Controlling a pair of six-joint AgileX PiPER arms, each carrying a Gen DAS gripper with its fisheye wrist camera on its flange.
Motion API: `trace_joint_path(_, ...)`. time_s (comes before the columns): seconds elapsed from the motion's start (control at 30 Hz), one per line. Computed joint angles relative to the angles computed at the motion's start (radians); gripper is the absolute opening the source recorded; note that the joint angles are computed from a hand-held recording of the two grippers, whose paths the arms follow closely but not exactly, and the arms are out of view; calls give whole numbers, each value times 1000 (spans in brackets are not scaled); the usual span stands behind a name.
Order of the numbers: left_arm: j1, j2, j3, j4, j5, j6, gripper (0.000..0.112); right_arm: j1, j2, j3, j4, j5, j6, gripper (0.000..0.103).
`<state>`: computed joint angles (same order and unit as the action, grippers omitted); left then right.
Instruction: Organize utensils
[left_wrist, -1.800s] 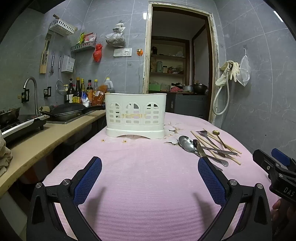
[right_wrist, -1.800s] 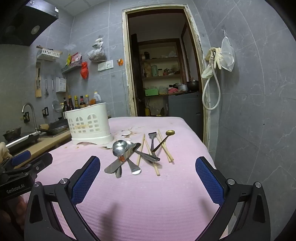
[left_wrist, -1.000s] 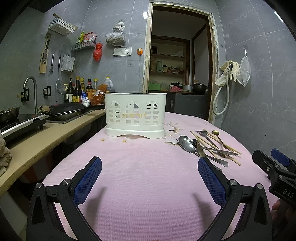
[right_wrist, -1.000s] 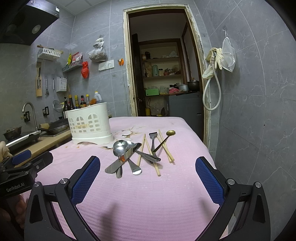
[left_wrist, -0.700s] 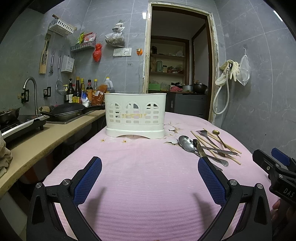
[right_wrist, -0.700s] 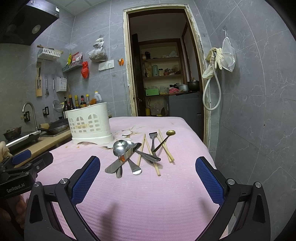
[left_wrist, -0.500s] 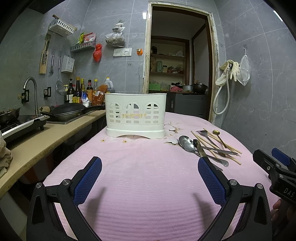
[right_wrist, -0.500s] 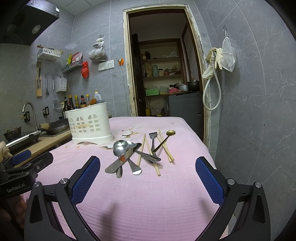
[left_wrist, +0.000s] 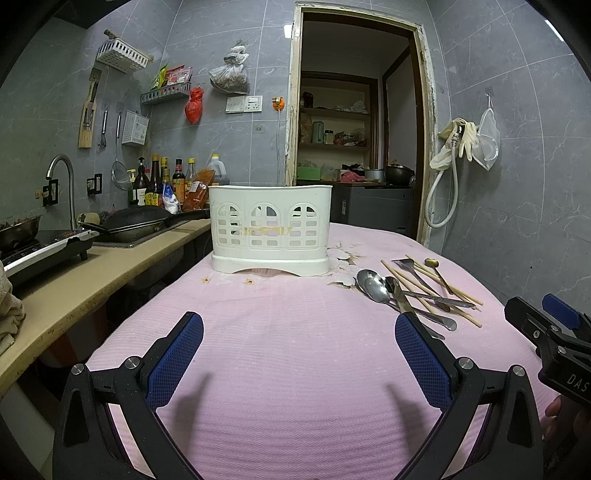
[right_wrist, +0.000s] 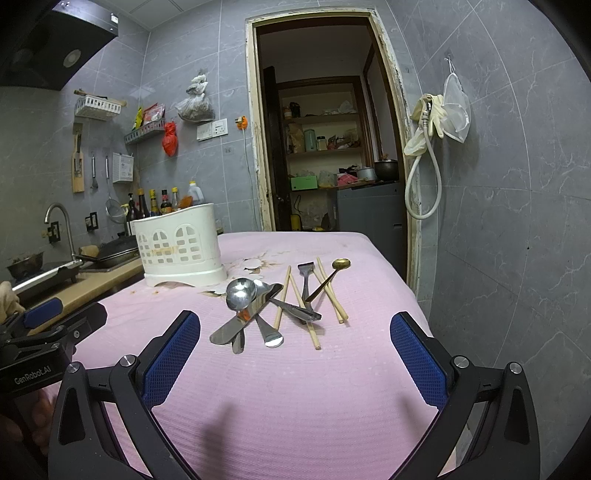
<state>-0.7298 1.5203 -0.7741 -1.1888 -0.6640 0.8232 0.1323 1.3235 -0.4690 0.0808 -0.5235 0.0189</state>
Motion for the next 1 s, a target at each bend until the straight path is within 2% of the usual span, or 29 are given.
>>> trace_joint_path(0.2, 0, -3, 2, -1, 0, 1, 102, 1, 0, 0, 2, 1, 0, 103)
trace_joint_path(0.4, -1, 0, 0, -1, -1, 2, 102, -38, -2, -2, -72, 4, 54, 103)
trace_joint_path(0.5, -2, 1, 0, -1, -3, 2, 102, 10, -1, 2, 22, -2, -15, 103)
trace_joint_path(0.83, -3, -1, -4, -15, -2, 16, 102, -15, -1, 1, -31, 2, 27, 103)
trace_joint_path(1.0, -4, -2, -6, -21, -1, 23, 102, 13, 7, 5, 14, -11, -7, 103)
